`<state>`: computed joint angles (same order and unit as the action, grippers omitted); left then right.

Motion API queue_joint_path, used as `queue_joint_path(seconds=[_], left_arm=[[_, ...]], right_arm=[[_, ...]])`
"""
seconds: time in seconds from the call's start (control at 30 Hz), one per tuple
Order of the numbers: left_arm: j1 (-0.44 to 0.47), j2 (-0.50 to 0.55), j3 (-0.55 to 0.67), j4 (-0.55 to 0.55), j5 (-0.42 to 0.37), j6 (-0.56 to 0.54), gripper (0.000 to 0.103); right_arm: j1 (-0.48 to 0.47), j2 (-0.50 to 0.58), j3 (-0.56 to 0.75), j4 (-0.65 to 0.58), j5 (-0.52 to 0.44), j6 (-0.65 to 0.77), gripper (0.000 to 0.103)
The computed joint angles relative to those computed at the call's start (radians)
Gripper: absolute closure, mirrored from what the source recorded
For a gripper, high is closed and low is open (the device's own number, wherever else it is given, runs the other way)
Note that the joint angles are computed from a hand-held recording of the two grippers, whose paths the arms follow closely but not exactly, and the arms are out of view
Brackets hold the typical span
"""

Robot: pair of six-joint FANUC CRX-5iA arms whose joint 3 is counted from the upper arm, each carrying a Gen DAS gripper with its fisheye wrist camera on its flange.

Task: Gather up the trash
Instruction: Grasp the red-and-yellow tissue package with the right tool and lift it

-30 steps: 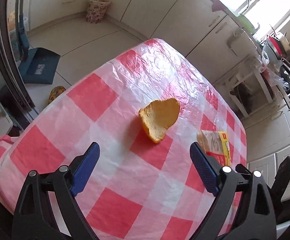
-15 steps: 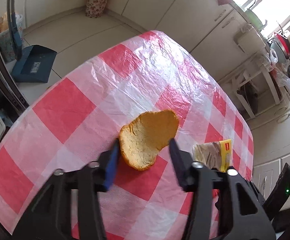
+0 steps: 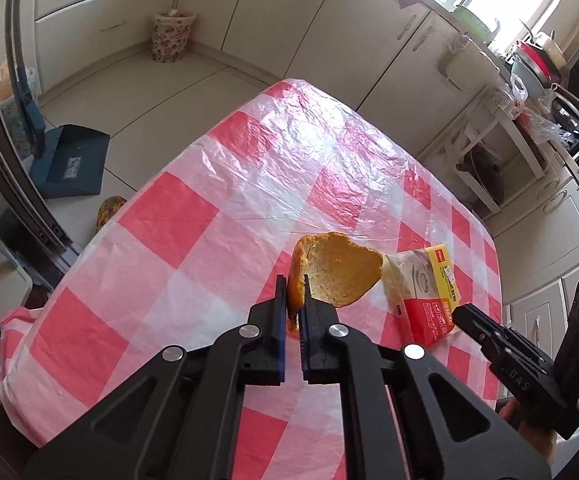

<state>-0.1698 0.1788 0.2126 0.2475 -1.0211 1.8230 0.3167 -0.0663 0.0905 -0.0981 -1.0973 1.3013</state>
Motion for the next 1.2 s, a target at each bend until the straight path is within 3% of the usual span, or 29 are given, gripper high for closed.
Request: queue_joint_path(seconds=[0.03,0.07,0.23,0.33,0.37,0.43,0.5,0.53,0.63,0.67,1.0,1.2], left_arm=[[0.006,-0.005,-0.005,0.001,-0.004,0.001,0.098],[0.013,-0.009,-0.013,0.006,-0.007,-0.002,0.098],[0.037,-0.018,-0.044,0.025,-0.008,-0.016,0.098],[0.046,-0.015,-0.053,0.04,-0.009,-0.029,0.098],[0.048,-0.015,-0.057,0.044,-0.006,-0.032,0.098],[0.052,-0.016,-0.062,0.054,0.0,-0.041,0.098],[0.054,-0.018,-0.064,0.058,0.006,-0.047,0.098],[0.054,-0.019,-0.065,0.06,0.008,-0.047,0.098],[0.053,-0.027,-0.07,0.068,0.012,-0.056,0.098],[0.051,-0.032,-0.072,0.071,0.014,-0.061,0.098],[-0.032,-0.064,-0.063,0.083,0.02,-0.102,0.098],[-0.13,-0.053,-0.026,0.093,0.021,-0.13,0.098]], right_arm=[[0.024,-0.012,-0.034,0.06,0.034,-0.05,0.004],[0.049,-0.02,-0.063,0.119,0.061,-0.081,0.007],[0.095,0.028,-0.082,0.244,0.06,-0.083,0.007],[0.1,0.061,-0.084,0.233,0.048,-0.034,0.007],[0.091,0.055,-0.091,0.209,0.074,-0.028,0.009],[0.09,0.055,-0.083,0.201,0.081,-0.013,0.023],[0.074,0.058,-0.06,0.177,0.067,-0.02,0.065],[0.056,0.062,-0.042,0.137,0.056,-0.006,0.076],[0.035,0.052,-0.035,0.083,0.049,0.014,0.082],[0.031,0.045,-0.032,0.067,0.044,0.023,0.093],[-0.011,-0.131,-0.095,0.046,0.05,0.049,0.093],[-0.141,-0.237,-0.179,0.104,0.051,-0.015,0.093]])
